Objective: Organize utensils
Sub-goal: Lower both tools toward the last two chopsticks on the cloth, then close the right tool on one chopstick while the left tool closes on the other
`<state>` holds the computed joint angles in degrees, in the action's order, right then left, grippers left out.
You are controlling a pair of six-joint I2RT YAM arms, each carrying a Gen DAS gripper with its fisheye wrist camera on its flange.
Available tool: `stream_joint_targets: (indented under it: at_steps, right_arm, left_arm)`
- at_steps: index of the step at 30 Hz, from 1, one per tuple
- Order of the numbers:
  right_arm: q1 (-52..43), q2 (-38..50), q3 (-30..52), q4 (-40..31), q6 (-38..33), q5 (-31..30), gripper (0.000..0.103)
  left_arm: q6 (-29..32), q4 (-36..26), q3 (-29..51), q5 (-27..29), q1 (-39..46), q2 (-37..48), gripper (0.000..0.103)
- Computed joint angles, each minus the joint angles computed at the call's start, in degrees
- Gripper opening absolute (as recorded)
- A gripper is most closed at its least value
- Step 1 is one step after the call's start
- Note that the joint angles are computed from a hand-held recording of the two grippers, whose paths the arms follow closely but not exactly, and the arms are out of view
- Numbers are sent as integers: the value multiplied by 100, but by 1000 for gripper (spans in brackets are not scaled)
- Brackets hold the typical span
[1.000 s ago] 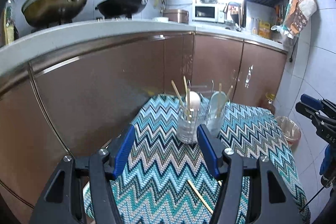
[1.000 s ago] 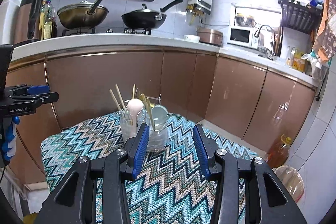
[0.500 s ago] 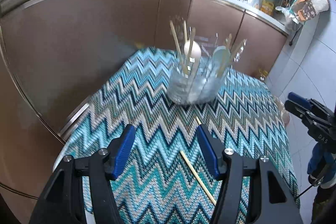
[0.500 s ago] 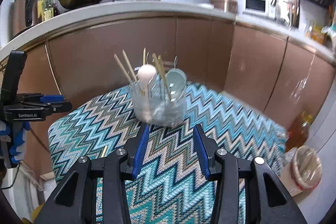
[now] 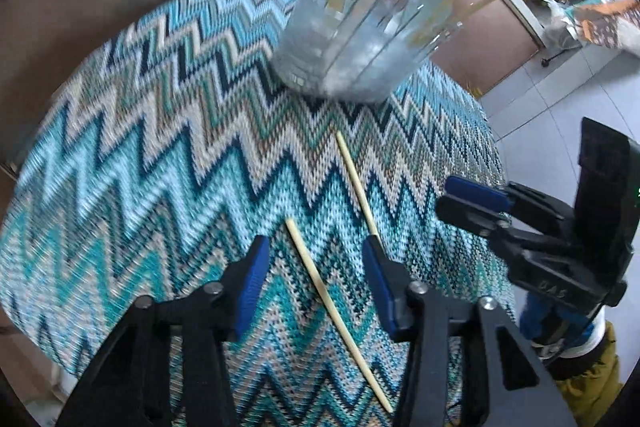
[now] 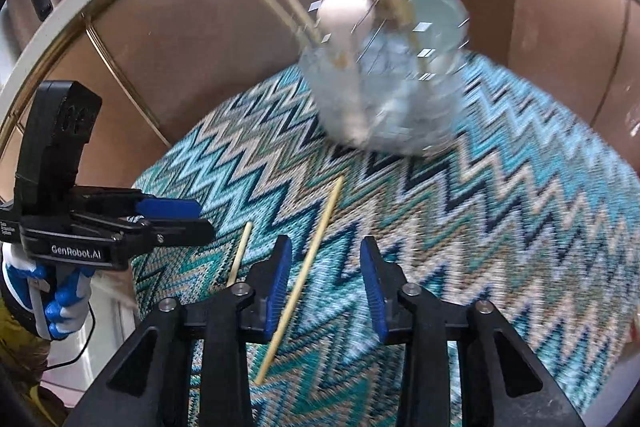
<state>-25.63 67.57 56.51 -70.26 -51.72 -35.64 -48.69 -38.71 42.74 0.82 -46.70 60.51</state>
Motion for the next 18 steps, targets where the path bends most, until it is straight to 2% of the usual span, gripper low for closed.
stream_joint_targets:
  at_steps: [2,7,18]
  right_arm:
    - [338,47,-90,210,294,162,28]
    - [997,392,-140,647,898,496,22]
    - [1806,976,-21,1167,1617,1094,20]
  left_arm:
    - [-20,132,-52,264,145,113,34]
    - [-78,334,-32,592,281,471,25]
    - [-209,606,110,866,469,1357,18]
